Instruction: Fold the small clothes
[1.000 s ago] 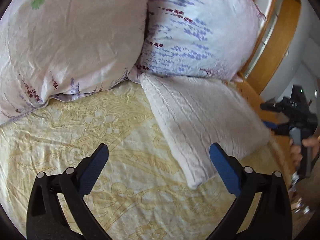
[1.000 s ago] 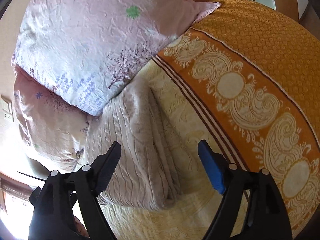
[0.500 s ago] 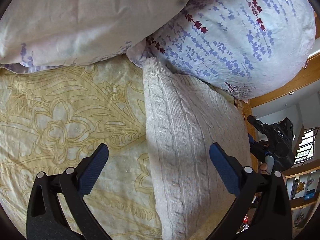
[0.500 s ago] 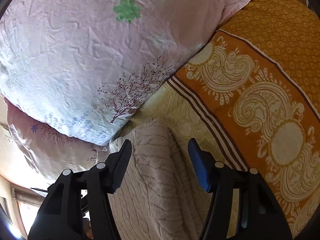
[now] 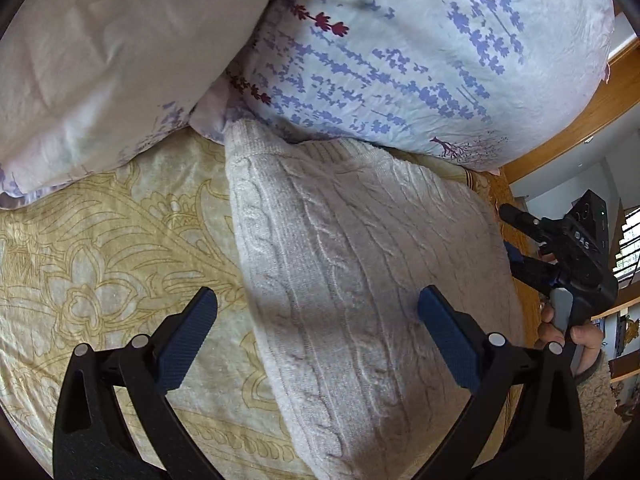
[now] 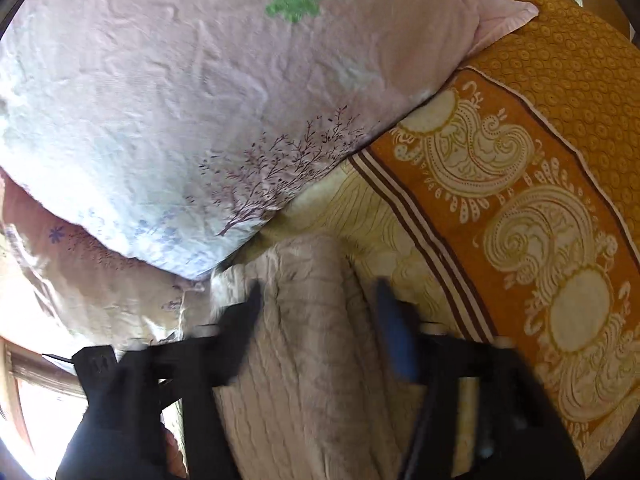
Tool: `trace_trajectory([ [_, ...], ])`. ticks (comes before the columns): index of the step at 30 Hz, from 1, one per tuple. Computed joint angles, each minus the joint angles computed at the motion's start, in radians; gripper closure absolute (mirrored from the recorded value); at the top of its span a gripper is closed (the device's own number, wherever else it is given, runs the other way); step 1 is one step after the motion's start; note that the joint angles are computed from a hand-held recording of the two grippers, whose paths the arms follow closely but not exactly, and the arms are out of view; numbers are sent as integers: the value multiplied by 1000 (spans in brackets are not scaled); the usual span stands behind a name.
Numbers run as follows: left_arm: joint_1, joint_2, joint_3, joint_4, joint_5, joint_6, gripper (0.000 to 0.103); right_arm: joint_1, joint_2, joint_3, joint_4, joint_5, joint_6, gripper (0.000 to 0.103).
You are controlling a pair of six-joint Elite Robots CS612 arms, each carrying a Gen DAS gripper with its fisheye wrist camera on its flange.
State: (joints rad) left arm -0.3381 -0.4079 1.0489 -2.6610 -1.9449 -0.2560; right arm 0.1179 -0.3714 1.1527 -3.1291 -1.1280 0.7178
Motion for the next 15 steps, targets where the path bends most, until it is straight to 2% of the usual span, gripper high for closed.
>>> trace_trajectory([
  [6, -13, 20, -40, 45, 3, 12, 2, -9, -13, 44, 43, 68, 8, 29],
  [12, -16, 33, -61, 64, -11, 5, 2, -16, -5, 58, 6, 130, 37, 28],
  [15, -15, 36, -59, 56, -21, -7, 2, -20, -5, 62, -3, 136, 45, 28],
])
